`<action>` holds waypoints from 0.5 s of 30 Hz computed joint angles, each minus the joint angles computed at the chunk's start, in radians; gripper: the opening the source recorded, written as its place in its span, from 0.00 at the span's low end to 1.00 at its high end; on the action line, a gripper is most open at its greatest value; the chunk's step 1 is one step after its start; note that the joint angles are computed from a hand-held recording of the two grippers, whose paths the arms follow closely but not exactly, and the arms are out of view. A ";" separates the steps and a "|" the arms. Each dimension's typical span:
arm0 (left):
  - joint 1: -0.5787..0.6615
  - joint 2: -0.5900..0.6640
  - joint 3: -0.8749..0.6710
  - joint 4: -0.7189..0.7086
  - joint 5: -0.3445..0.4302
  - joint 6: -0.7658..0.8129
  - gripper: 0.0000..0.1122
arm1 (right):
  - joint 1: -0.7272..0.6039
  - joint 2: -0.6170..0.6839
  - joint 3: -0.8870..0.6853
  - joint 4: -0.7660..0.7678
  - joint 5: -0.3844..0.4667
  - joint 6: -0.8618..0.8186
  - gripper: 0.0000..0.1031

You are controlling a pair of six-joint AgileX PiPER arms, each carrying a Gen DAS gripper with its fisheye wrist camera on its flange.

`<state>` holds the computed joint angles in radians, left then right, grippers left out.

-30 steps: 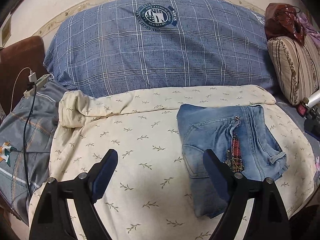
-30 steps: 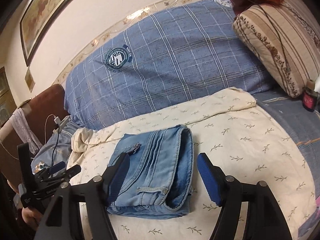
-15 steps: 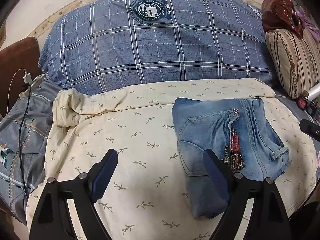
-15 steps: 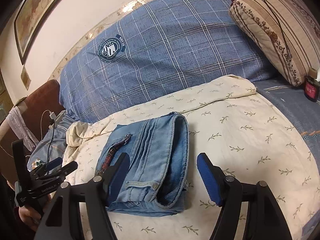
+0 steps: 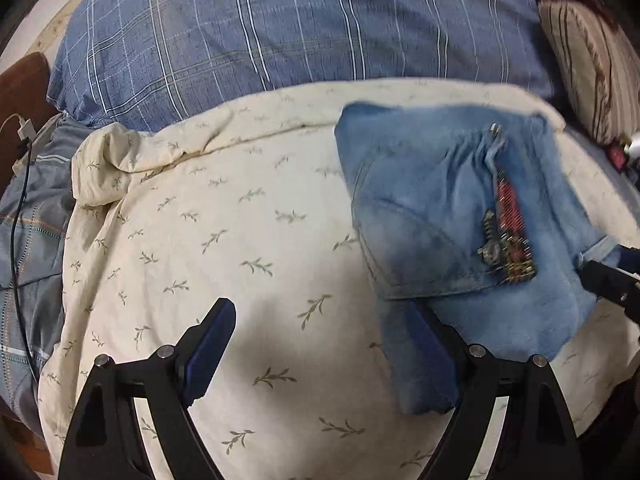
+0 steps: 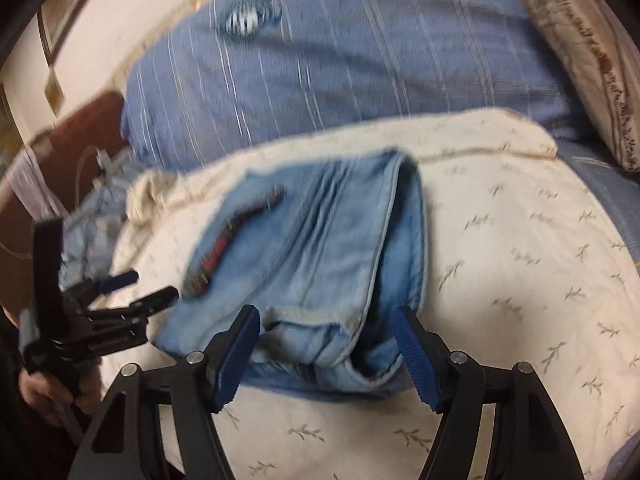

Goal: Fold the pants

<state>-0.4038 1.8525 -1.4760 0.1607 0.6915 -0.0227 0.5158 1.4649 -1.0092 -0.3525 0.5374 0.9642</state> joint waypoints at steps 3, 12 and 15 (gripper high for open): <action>0.007 0.001 -0.002 -0.010 0.004 0.009 0.79 | 0.022 0.029 -0.019 -0.045 0.033 0.015 0.70; 0.121 0.006 -0.058 -0.334 -0.020 0.246 0.79 | -0.143 -0.135 0.126 0.119 -0.165 -0.052 0.70; 0.124 -0.003 -0.062 -0.314 -0.057 0.227 0.79 | -0.189 -0.175 0.145 0.119 -0.231 -0.058 0.70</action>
<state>-0.2794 1.8498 -1.5375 -0.1529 0.6343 0.2040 0.3267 1.2900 -0.8642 -0.2335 0.3068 0.9064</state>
